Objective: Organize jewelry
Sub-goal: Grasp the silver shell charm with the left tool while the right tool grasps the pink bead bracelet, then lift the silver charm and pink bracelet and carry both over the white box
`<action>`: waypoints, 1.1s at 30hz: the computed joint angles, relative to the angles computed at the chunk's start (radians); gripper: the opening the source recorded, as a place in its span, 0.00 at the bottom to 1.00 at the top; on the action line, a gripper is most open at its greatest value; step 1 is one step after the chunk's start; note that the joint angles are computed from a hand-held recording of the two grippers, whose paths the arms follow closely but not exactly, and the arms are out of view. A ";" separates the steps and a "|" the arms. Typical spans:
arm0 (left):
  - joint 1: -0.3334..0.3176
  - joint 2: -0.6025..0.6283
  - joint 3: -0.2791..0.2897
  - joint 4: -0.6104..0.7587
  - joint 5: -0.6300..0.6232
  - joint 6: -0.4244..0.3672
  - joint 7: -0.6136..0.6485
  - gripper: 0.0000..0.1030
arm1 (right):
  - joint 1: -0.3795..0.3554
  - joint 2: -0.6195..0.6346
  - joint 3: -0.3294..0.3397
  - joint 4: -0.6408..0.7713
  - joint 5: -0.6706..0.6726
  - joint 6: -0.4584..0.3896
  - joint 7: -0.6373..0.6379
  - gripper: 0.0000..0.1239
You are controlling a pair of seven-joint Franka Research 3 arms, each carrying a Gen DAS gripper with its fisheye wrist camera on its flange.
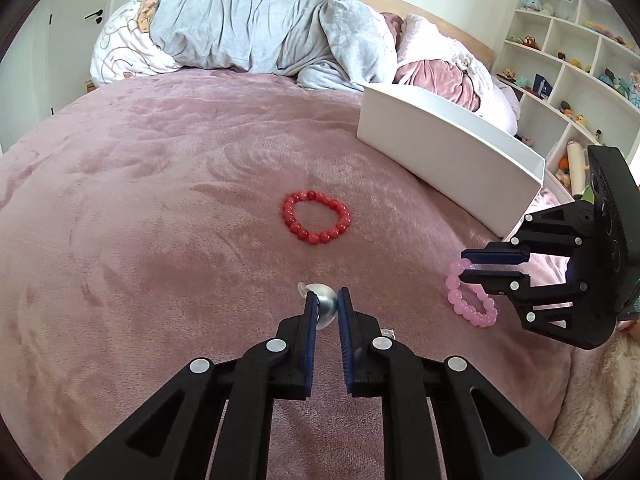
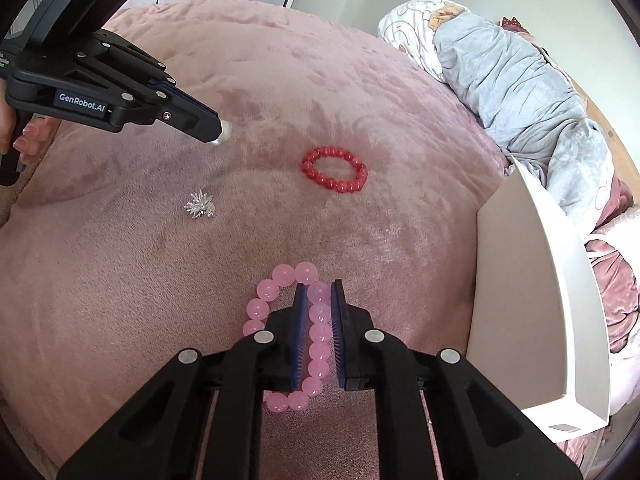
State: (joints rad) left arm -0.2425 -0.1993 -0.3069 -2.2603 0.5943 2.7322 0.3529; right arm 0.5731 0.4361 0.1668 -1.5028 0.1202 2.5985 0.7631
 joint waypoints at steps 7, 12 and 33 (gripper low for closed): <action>0.016 -0.053 -0.020 -0.012 0.052 -0.055 -0.061 0.15 | -0.041 -0.042 0.040 -0.031 0.110 0.061 -0.026 0.10; 0.032 -0.097 -0.018 -0.044 0.057 -0.012 -0.126 0.15 | -0.076 -0.073 0.071 -0.042 0.227 0.076 -0.065 0.10; -0.020 0.182 0.005 0.396 0.130 -0.154 0.041 0.15 | -0.093 -0.083 0.047 0.005 0.409 0.448 0.062 0.10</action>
